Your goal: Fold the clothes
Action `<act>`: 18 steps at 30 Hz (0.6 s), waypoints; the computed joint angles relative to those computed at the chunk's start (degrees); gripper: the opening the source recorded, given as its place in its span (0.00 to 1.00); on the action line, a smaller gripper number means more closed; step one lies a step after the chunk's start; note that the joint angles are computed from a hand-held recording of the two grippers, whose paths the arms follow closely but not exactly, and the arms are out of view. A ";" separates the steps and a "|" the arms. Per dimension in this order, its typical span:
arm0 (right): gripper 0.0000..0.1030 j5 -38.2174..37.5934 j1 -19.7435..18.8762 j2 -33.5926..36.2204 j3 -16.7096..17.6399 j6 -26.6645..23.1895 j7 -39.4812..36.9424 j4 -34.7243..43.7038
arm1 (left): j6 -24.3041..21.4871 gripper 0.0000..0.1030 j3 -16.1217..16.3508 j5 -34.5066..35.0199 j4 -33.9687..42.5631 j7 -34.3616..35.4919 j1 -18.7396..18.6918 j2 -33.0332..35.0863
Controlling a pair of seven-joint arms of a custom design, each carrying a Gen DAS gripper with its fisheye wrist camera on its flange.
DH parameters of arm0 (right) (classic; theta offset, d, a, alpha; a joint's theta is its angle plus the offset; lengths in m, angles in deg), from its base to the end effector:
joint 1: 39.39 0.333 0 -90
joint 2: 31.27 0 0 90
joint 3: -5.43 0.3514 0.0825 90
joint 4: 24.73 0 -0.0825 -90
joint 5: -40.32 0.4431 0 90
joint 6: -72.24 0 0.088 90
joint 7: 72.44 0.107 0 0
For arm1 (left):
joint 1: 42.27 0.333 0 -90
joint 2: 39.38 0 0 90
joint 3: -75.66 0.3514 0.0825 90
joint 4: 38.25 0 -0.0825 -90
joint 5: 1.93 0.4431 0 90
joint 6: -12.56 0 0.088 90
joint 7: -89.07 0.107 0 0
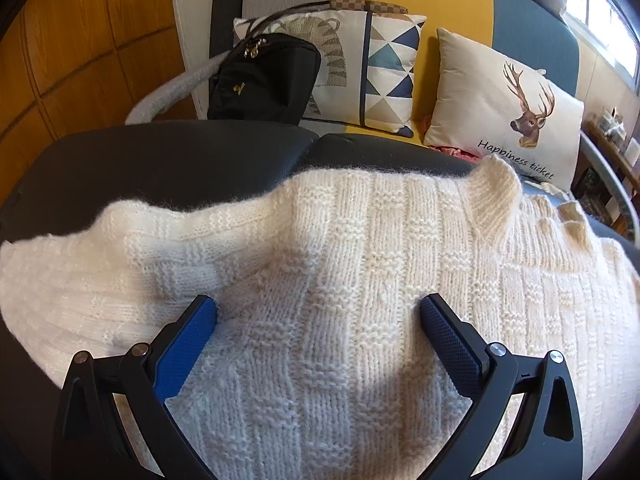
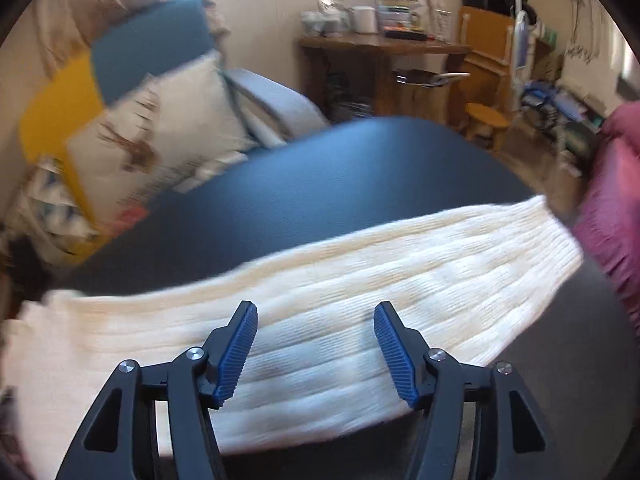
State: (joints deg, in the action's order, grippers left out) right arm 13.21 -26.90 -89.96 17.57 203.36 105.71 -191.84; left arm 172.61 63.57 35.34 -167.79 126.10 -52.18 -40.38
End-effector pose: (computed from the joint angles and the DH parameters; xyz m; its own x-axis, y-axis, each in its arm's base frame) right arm 0.2928 0.1132 0.4586 -0.7278 -0.6459 -0.2304 -0.4222 0.6869 -0.5915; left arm 0.5452 -0.2508 0.4213 -0.0179 -0.9998 0.0086 -0.7975 0.0091 -0.6032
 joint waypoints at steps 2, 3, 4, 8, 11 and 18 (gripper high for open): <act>0.61 0.00 2.75 2.09 1.78 5.15 0.30 1.93 | -0.42 1.00 0.03 -6.08 -0.27 6.32 -0.35 -0.53; 0.61 -0.10 4.33 4.50 2.45 7.55 -0.78 3.60 | -0.43 1.00 0.00 -9.30 -0.98 10.53 -0.59 -1.58; 0.60 -0.17 6.04 7.31 2.83 9.80 -2.56 5.32 | -0.48 1.00 -0.04 -12.48 -1.73 14.75 -0.84 -2.71; 0.51 0.29 10.32 16.61 3.80 15.64 -7.72 10.05 | 3.95 1.00 0.52 -25.39 -9.95 23.82 -3.37 -10.40; 0.31 3.11 12.25 21.15 1.91 22.98 -8.76 9.84 | 4.05 1.00 2.94 -38.50 -15.23 33.67 -9.12 -15.26; 0.15 3.83 10.86 20.94 4.68 20.26 -5.86 8.00 | 4.12 1.00 -10.74 -29.92 -22.94 34.97 -3.16 -23.47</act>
